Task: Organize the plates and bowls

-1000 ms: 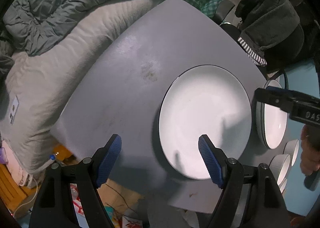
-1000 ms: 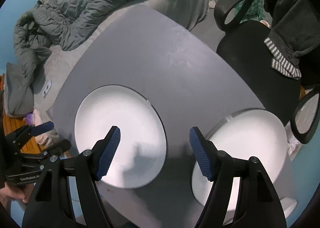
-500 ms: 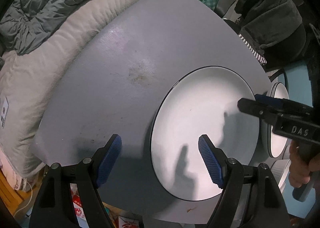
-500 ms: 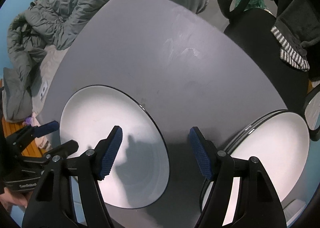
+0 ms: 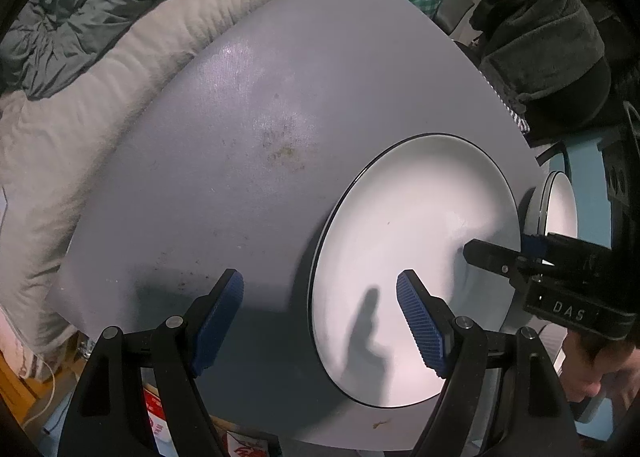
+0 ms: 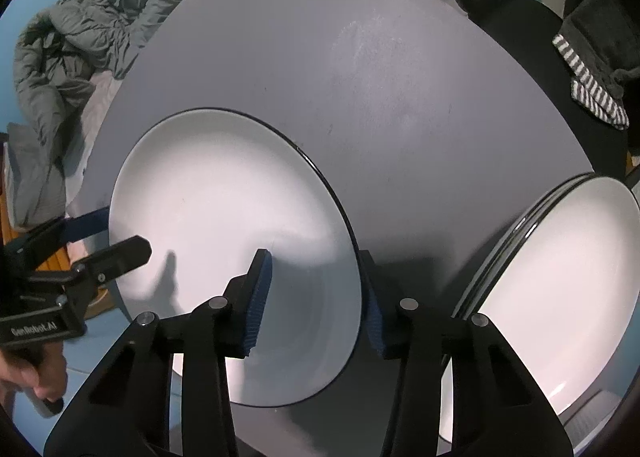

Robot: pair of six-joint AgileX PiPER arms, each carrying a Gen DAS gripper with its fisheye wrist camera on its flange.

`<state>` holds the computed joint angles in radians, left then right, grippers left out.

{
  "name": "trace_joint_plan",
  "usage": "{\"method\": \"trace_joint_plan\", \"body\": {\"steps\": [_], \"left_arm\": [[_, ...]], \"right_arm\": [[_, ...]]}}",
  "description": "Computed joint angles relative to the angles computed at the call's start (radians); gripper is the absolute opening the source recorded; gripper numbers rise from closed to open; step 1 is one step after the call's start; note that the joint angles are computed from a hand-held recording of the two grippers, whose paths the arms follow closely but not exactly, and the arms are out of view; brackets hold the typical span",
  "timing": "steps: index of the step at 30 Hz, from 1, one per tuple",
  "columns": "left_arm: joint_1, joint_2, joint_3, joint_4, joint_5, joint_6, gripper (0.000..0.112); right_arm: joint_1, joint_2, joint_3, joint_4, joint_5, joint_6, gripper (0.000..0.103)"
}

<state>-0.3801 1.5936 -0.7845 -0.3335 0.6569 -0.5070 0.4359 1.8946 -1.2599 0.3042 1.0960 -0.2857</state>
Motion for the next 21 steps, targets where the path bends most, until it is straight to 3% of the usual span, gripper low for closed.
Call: {"method": "trace_joint_plan", "body": {"steps": [7,21], "left_arm": [[0.013,0.037,-0.025,-0.033,0.019,0.078,0.054],[0.029,0.053,-0.049,0.005,0.076,0.202,0.026]], "right_arm": [[-0.026,-0.003,0.004,0.004,0.015,0.025,0.025],[-0.071,-0.07,0.125,0.108,-0.026,0.013,0.02]]}}
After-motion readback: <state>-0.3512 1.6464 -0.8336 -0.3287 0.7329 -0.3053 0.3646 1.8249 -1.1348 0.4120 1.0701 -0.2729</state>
